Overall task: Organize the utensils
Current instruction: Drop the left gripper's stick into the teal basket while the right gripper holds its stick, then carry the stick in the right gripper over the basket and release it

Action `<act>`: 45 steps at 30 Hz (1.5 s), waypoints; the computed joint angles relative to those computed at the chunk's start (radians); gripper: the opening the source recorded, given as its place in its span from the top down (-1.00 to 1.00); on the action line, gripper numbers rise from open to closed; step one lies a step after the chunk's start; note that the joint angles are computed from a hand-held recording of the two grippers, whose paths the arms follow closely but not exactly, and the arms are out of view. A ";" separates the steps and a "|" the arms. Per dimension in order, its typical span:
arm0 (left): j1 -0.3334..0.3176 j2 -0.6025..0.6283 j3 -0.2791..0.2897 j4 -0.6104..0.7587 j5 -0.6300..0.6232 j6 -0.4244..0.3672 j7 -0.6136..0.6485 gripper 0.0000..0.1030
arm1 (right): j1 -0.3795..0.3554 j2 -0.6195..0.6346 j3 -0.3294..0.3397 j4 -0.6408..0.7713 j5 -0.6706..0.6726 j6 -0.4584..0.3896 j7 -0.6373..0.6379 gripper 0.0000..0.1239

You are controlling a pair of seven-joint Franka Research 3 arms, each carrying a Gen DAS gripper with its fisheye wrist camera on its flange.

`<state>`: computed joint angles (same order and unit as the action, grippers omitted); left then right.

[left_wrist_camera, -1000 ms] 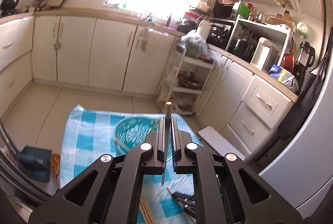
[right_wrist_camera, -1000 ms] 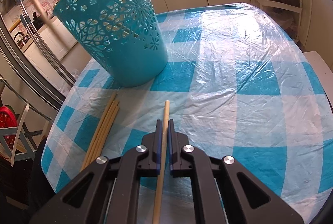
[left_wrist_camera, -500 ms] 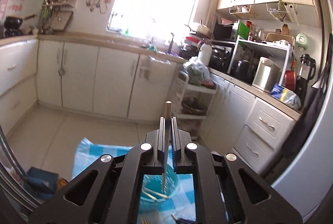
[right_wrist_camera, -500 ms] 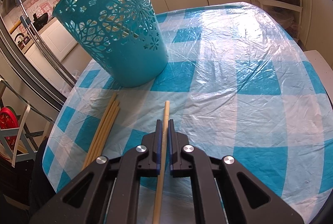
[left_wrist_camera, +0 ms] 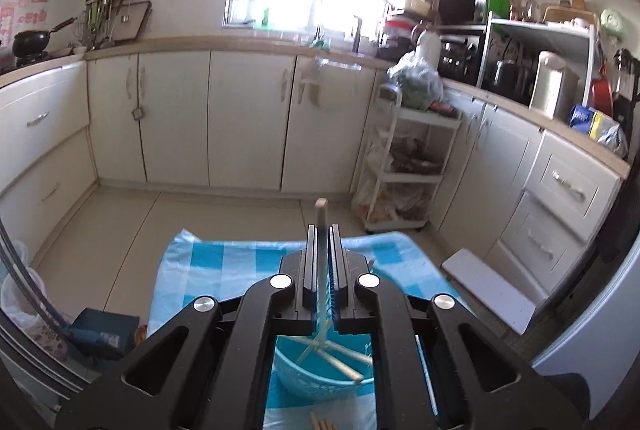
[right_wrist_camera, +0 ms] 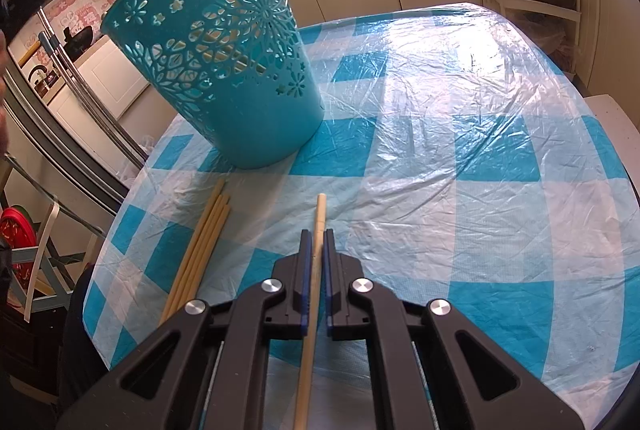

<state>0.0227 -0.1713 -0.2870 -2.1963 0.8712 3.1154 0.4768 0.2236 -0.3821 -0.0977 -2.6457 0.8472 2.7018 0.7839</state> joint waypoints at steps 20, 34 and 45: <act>0.089 -0.217 -0.007 -0.378 -0.127 0.005 -0.044 -0.37 | -0.018 -0.017 0.079 -0.029 -0.119 0.076 0.082 0.77; 0.096 -0.105 -0.082 -0.384 -0.004 -0.138 -0.088 -0.57 | -0.030 0.002 0.135 -0.049 -0.443 0.179 0.434 0.90; -0.014 -0.015 0.003 -0.326 0.116 -0.189 -0.150 -0.62 | 0.017 -0.015 0.074 -0.047 -0.463 0.144 0.419 0.90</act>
